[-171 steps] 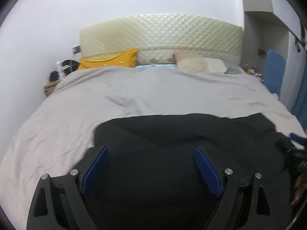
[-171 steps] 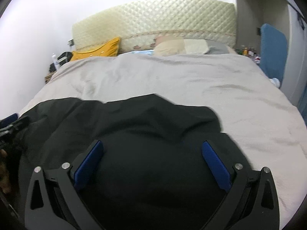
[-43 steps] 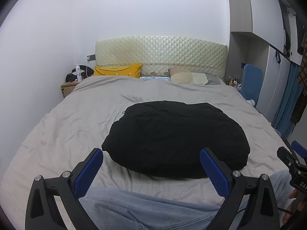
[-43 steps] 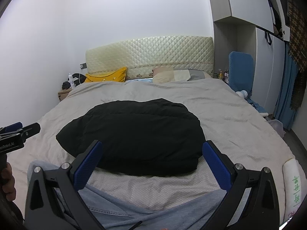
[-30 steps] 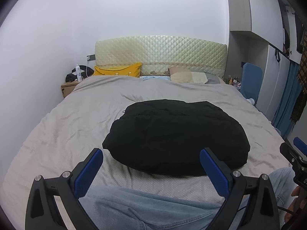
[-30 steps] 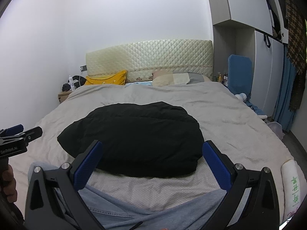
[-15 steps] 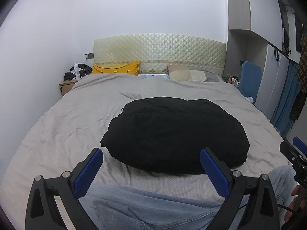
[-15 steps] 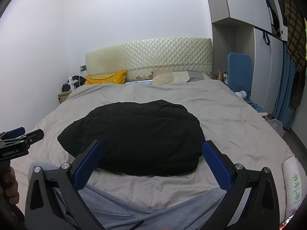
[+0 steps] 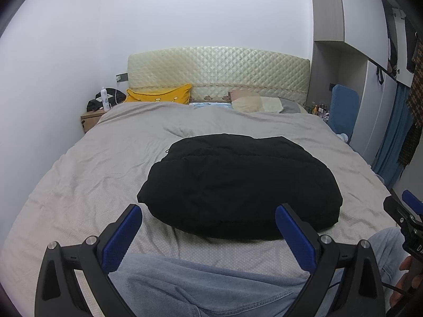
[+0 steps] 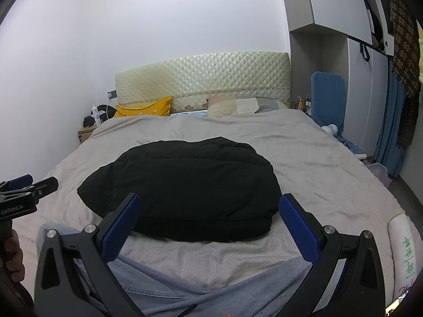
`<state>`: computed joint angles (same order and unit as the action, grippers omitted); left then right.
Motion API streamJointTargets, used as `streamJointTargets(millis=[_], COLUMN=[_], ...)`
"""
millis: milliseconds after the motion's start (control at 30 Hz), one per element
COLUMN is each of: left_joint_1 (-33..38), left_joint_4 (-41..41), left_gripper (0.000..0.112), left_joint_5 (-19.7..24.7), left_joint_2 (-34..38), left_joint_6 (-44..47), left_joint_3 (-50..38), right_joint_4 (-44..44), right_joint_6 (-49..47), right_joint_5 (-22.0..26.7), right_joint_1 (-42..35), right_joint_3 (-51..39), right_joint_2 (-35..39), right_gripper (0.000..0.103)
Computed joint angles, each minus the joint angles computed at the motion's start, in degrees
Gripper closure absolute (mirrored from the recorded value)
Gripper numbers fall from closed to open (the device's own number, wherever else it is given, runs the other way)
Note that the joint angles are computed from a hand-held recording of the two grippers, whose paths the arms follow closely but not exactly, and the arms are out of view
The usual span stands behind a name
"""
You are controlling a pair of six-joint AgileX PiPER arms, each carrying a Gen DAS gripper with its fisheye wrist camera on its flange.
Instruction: Fold large clothes
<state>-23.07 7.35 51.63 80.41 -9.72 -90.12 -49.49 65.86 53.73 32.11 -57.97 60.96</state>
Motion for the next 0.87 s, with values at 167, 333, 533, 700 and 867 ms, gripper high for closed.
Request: streamJointTargets(millis=[167,333,533,700,867], left_joint_1=[0.09,-0.82,-0.6,-0.42,-0.49], left_joint_4=[-0.35,1.32,-0.02,-0.76,-0.34], left_gripper=[0.01,0.01,0.01,0.01,0.01], left_joint_5=[-0.1,-0.25,-0.19,-0.28,-0.73], left_joint_2=[0.26,0.61,0.31,0.15,-0.11], left_joint_6=[0.38,-1.1,-0.37,0.17,-0.29], left_joint_3=[-0.05,-0.11,0.44,0.84,1.2], right_joint_4=[-0.54,-3.72,-2.74,-3.14,-2.78], right_joint_6=[1.02,3.87,4.18,4.93,4.51], right_joint_5=[0.18,1.59,0.79,1.27,1.33], right_joint_1=[0.47,1.86,1.56,2.21,2.2], right_joint_3=[0.46,1.57,2.06,2.11,1.91], right_joint_2=[-0.01,-0.01,-0.01,-0.05,-0.1], right_gripper=[0.0,0.0,0.0,0.0,0.0])
